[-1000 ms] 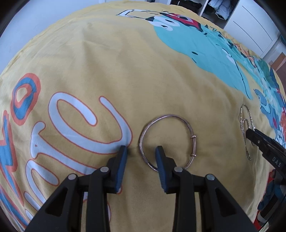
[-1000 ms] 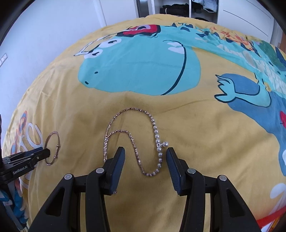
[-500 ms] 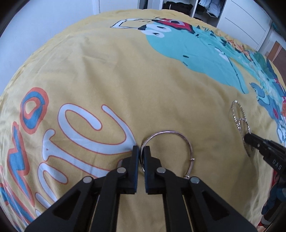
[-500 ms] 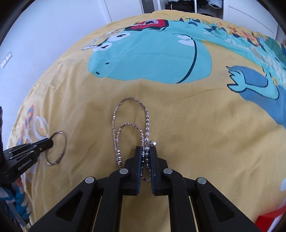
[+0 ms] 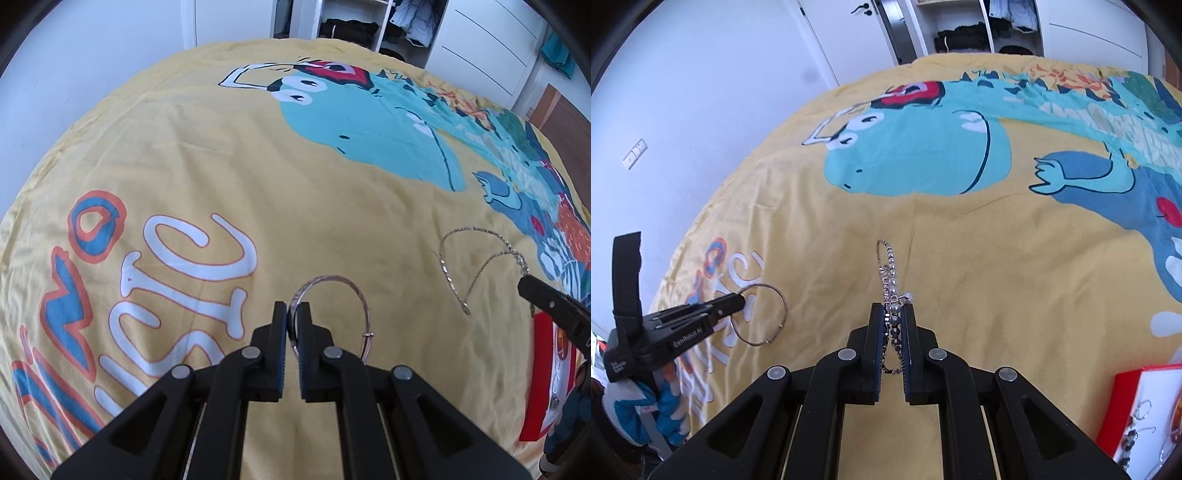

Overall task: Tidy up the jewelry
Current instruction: 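Close left gripper on the hoop bangle while right gripper grasps the silver chain, then lift hoop bangle and chain and carry both toward the red-rimmed box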

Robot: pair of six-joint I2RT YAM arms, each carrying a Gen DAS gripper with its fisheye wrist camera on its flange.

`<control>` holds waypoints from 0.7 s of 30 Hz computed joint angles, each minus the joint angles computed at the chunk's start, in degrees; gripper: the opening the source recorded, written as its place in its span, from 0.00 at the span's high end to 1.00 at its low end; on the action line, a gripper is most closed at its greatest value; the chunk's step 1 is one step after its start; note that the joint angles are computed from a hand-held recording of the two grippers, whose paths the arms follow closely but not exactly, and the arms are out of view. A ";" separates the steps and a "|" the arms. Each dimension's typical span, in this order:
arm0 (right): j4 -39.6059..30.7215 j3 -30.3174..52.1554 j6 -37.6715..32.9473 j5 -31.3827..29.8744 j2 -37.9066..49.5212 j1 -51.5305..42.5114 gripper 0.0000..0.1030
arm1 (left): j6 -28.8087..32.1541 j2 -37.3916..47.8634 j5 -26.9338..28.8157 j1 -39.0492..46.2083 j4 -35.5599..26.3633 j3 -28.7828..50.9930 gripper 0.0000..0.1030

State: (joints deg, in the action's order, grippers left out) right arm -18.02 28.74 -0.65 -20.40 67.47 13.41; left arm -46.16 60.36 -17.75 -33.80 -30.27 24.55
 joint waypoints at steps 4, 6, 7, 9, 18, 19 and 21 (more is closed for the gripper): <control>-6.05 -0.40 -1.74 -1.94 -6.68 -2.53 0.92 | -4.38 -1.23 -2.42 -5.88 -4.62 2.06 0.96; -8.29 -0.42 -2.43 -2.72 -8.97 -3.69 0.92 | -6.35 -0.79 -3.50 -8.64 -6.54 3.56 0.96; -9.60 -0.43 -2.91 -3.21 -10.26 -4.46 0.92 | -7.29 -0.55 -4.05 -9.93 -7.49 4.26 0.96; -11.67 -0.52 -3.86 -4.22 -12.39 -6.07 0.92 | -8.91 0.74 -5.25 -12.69 -9.26 6.27 0.96; -21.30 1.10 -11.08 -9.14 -18.42 -15.67 0.92 | -14.59 7.25 -8.31 -21.85 -13.95 14.25 0.96; -22.21 1.37 -12.01 -9.57 -18.75 -16.63 0.92 | -14.94 7.70 -8.44 -22.44 -14.28 14.90 0.96; -24.07 2.01 -13.70 -10.23 -19.40 -18.36 0.92 | -15.64 8.47 -8.71 -23.71 -14.98 16.11 0.96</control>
State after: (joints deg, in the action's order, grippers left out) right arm -42.08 30.75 -14.35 -30.63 48.07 -4.95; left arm -61.80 68.84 -26.46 -57.51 -45.25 40.66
